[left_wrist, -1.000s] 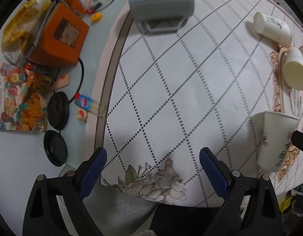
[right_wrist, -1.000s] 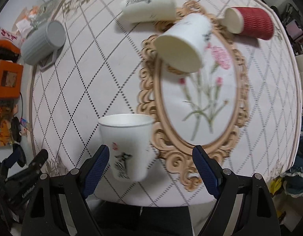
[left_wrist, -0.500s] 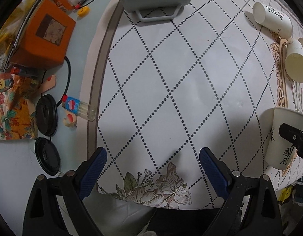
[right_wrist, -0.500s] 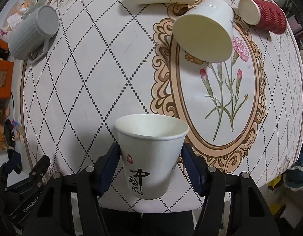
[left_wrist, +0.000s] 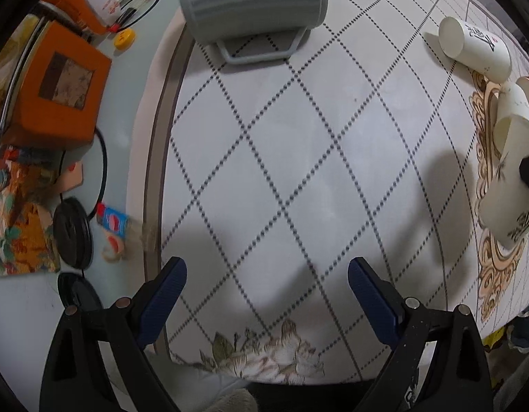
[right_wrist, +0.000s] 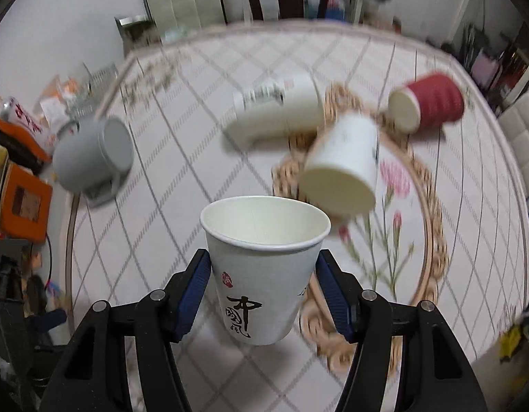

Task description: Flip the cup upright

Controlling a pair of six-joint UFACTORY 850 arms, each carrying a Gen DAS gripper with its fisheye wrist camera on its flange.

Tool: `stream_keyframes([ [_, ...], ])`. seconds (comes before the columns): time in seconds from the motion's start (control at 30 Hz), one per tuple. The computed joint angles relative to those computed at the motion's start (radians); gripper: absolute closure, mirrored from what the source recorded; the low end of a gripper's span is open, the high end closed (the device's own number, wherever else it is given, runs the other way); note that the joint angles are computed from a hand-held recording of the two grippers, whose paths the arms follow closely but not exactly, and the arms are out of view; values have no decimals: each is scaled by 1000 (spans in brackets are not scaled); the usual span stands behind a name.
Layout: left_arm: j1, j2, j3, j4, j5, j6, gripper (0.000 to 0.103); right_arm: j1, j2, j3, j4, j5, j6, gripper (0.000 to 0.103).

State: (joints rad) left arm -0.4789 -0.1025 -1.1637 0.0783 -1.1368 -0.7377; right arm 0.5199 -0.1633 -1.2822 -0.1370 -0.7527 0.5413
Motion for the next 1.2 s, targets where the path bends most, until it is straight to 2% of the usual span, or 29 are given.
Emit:
stream_keyframes([
  [0.03,4,-4,-2,6,8,3,7,12,-26,-21,-52,29,46,38],
  [0.17,15,-25,-19,44,32,4,7,52,-14,39,-286,146,255,38],
  [0.37,16,-37,-34,84,58,11,7,100,8,107,-504,189,459,38],
  [0.47,17,-53,-46,100,72,19,7,109,25,125,-514,184,462,37],
  [0.5,18,-58,-48,97,76,24,4,111,29,129,-510,184,459,37],
  [0.77,-6,-19,-13,119,84,-12,1,100,69,169,-375,176,366,35],
  [0.87,-19,8,1,135,81,-38,1,102,87,180,-353,168,347,25],
  [1.0,-54,33,3,161,65,-101,1,107,116,190,-334,151,323,15],
  [1.1,-84,62,8,181,47,-145,1,113,135,188,-340,97,321,9],
  [1.2,-142,78,-12,221,5,-207,1,116,167,194,-344,53,325,3],
])
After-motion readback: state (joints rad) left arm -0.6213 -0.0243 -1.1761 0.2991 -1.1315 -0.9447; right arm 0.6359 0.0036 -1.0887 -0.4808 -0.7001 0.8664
